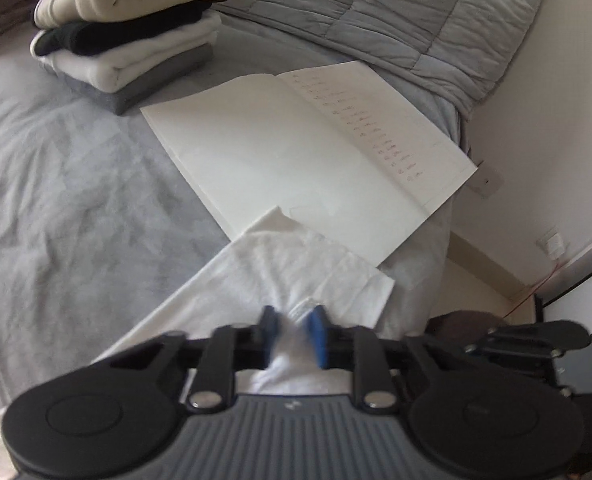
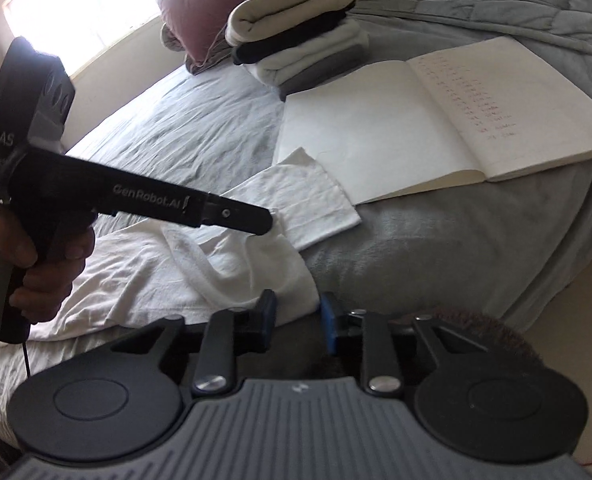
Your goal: Fold clothes
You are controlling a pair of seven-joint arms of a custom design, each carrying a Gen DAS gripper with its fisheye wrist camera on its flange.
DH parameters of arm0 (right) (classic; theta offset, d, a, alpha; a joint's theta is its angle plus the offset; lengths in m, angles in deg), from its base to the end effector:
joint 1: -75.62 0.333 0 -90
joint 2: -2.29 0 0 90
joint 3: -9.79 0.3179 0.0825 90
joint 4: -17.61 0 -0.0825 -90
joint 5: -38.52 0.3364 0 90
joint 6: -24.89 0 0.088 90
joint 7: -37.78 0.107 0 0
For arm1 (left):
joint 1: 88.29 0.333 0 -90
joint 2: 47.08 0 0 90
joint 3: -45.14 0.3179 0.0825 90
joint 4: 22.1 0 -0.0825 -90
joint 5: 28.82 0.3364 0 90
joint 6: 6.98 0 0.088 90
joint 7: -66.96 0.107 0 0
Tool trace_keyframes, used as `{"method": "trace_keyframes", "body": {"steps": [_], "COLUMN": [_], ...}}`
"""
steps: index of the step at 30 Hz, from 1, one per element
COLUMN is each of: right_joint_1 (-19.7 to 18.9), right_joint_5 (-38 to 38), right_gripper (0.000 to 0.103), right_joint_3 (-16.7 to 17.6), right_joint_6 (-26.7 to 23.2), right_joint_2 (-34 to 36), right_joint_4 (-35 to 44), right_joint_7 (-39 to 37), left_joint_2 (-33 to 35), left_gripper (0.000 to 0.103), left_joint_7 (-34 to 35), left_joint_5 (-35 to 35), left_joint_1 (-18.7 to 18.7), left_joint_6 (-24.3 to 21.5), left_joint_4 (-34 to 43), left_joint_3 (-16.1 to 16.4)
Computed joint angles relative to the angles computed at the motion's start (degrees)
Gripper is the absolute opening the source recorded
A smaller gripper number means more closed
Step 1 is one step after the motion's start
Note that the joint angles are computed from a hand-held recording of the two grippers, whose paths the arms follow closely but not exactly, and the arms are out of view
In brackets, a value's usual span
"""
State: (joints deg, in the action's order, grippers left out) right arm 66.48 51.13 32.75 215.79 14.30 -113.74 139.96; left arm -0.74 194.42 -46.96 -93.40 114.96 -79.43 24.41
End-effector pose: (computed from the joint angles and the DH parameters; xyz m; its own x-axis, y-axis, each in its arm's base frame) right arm 0.5408 0.0986 0.4040 -0.0928 -0.9292 -0.3578 -0.6859 0.3201 -0.6535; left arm 0.7089 -0.2378 0.4464 -0.7618 -0.5911 0.2650 -0.6254 0.5645 -0.5388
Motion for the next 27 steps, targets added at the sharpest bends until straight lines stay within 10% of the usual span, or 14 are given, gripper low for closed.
{"method": "trace_keyframes", "body": {"steps": [5,13,27], "right_joint_1": [-5.02,5.59,3.9], "right_joint_5": [-2.96,-2.65,-14.26], "right_gripper": [0.003,0.003,0.003], "right_joint_3": [4.65,-6.38,-10.03], "right_joint_6": [3.45,10.87,5.31], "right_joint_2": [0.63,-2.88,0.36], "right_joint_4": [-1.25,-3.24,0.34], "right_joint_7": [2.33,1.0,11.24], "left_joint_2": [-4.14,-8.87,-1.76], "left_gripper": [0.003,0.003,0.003], "left_joint_7": [2.14,8.27,-0.7], "left_joint_5": [-4.01,-14.1,-3.94], "left_joint_1": [2.36,5.52,-1.62], "left_joint_6": [6.76,18.13,22.66], "left_joint_4": [-7.99,-14.71,-8.93], "left_joint_3": [-1.95,-6.17,-2.46]}}
